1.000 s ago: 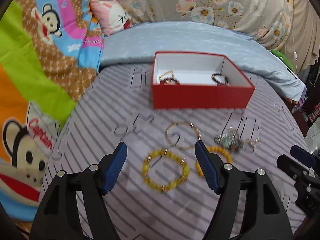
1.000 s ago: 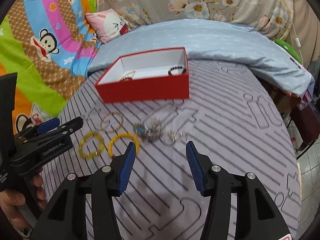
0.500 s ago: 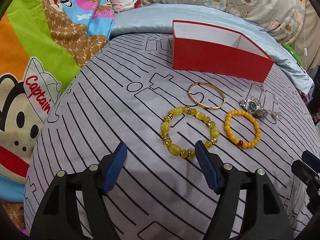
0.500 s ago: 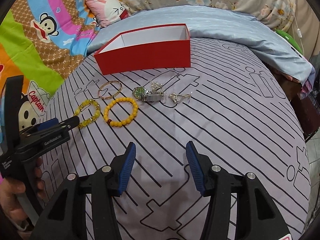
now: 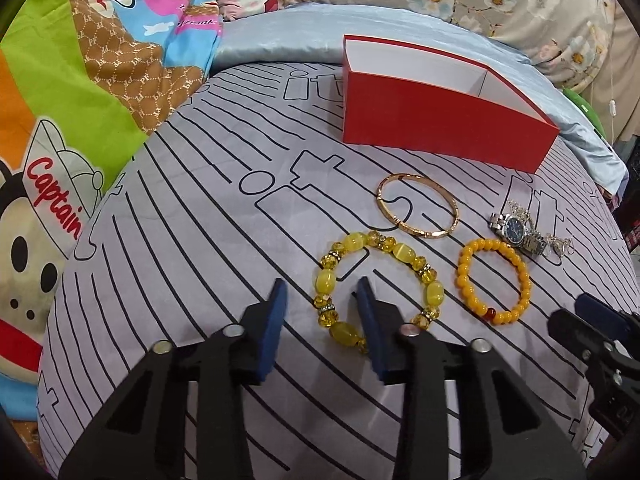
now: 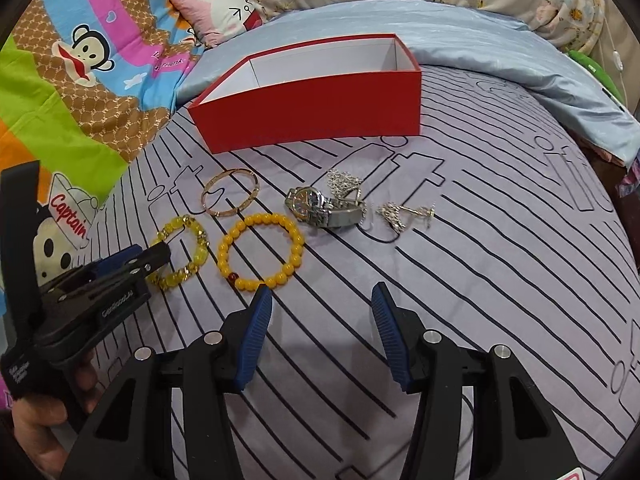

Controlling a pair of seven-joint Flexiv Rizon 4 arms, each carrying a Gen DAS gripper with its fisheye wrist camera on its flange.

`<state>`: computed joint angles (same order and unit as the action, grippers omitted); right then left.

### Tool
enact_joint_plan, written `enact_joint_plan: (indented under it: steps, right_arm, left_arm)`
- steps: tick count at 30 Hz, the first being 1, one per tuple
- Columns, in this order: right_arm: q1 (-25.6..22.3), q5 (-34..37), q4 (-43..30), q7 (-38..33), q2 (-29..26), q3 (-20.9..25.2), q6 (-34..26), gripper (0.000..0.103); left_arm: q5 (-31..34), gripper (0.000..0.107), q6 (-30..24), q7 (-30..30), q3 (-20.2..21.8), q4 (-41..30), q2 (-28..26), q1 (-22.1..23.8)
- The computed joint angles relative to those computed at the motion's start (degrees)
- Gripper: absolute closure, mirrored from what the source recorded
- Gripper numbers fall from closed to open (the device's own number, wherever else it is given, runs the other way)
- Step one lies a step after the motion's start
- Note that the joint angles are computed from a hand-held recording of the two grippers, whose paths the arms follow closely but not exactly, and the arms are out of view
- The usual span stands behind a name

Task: Organize jewelry
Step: 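Grasp the yellow glass bracelet with the left tool while the right tool grasps the orange-yellow bead bracelet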

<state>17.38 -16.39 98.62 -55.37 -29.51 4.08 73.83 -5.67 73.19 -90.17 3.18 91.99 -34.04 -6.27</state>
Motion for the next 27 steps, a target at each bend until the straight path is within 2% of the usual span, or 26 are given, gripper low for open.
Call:
enact_joint_plan:
  steps: [2,5,10,13,16,19,27]
  right_arm:
    - [0.0,0.2,-1.5,-0.2,-1.0,0.2,-0.8,0.054]
    - [-0.1,0.5,-3.9,-0.8,-2.6,0.6,-2.3,0.061]
    - [1.1,-0.4,-5.7,-0.6,-3.9,-0.6,-3.3,0.066]
    - [2.4,-2.5,-6.2,0.0,-4.5,-2.1,-3.8,0.074]
    - [3.3,-4.4,-6.7,0.6,-4.8,-3.2,-4.4,0.093]
    - [2.5,-4.0,-6.9,-0.1,-4.7,-2.1,-4.6,0.096]
    - [1.9,-3.7,-3.6,0.3,-1.8,-2.1,-1.0,0.096]
  left_arm:
    - [-0.3,0.085,0.0,0.5,-0.4,-0.1,-0.1,0.4]
    - [-0.3,0.096,-0.2,1.3,-0.6,-0.4,-0.2,0.6]
    - [-1.6,0.097,-0.8,3.2,-1.9,-0.5,-0.3,1.7]
    - [-2.8,0.097,-1.2,4.1,-2.8,-0.3,-0.1,2.4]
    - [-3.8,0.097,-1.6,4.9,-3.4,0.0,0.2,2.7]
    - [-4.7,0.097,-2.3,5.7,-3.9,0.3,0.6,2.9]
    - [-8.1,0.097,-1.7,9.0,-6.5,2.4,3.2,4.4]
